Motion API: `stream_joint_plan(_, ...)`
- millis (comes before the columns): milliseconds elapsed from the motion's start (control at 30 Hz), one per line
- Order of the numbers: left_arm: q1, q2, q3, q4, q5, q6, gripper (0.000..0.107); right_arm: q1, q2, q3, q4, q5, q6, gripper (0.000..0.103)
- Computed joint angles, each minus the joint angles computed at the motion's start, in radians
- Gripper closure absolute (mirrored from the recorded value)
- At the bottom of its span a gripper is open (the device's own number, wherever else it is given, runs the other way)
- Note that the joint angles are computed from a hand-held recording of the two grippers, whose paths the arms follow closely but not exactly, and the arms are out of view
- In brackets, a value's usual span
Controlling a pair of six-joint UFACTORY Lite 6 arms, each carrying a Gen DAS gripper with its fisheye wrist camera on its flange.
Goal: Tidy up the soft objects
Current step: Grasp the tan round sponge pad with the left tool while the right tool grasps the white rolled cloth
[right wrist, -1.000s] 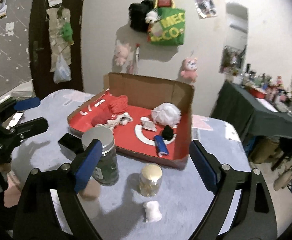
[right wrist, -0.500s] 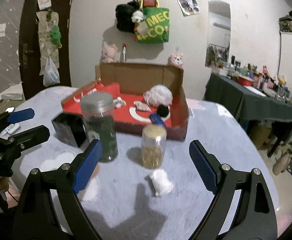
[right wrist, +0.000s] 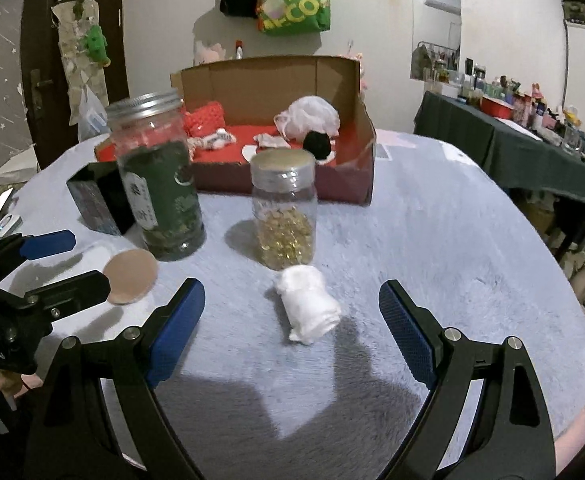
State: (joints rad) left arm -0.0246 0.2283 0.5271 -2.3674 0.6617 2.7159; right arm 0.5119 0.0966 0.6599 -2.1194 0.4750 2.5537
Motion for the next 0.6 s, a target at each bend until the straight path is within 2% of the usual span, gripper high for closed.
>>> stream_joint_plan(167,-0.042,0.031,0.033,-0.062,-0.047,0.015,0.008,-0.069,0.032,0.023,-0.12,-0.068,0.077,0.014)
stream_joint_plan(300,-0.067,0.06,0.061,-0.079,-0.073,0.019,0.019,-0.137,0.05,0.034,-0.317,-0.128,0.246,0.014)
stream_joint_plan(433,-0.095,0.085,0.081,-0.113,-0.102,0.048,0.037,-0.156,0.062,0.043,-0.381,-0.142,0.29,0.017)
stream_joint_plan(533,-0.093,0.086,0.081,-0.099,-0.095,0.043,0.054,-0.166,0.08,0.056,-0.456,-0.16,0.348,0.038)
stream_joint_plan(600,-0.074,0.081,0.082,-0.049,-0.087,0.002,0.059,-0.168,0.094,0.062,-0.522,-0.169,0.409,0.068)
